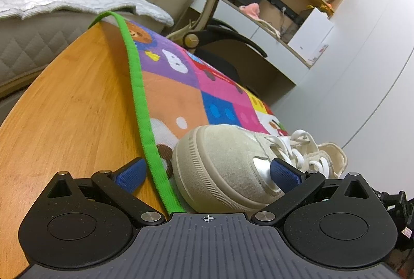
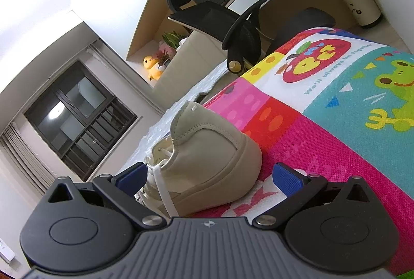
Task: Lace up shoes with both hands
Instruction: 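Hold the sneaker toe with the left tool while the right tool holds the heel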
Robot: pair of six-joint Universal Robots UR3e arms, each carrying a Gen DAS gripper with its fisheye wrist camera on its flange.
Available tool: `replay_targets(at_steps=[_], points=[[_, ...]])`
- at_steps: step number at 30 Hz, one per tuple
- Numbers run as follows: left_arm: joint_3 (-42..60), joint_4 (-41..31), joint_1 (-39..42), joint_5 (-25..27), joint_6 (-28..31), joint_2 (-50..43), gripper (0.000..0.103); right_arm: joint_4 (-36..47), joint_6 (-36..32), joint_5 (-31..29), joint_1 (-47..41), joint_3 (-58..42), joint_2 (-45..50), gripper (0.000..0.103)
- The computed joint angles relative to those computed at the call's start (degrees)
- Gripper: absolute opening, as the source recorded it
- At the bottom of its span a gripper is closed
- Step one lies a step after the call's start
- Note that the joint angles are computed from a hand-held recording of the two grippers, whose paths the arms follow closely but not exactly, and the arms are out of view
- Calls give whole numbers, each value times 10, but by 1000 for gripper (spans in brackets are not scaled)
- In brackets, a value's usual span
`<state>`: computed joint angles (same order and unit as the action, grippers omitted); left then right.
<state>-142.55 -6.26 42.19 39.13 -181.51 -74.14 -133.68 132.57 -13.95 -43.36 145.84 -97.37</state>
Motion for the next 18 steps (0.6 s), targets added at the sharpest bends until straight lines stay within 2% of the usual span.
replay_targets(at_steps=[8,11,15,18], points=[[6,-10,4,-5,7,-2,103,-66,44,-21,10,9,-2,103],[5,-13,7,-9,9,0,103,-27,19,-13,3,7,-9,103],[5,-7,13,-20,6,-9,103,65,-41,6,-12,-1,-22,103],[4,1,18,-28,3,-16,103,81,-51,10,-15,-3,-22,103]])
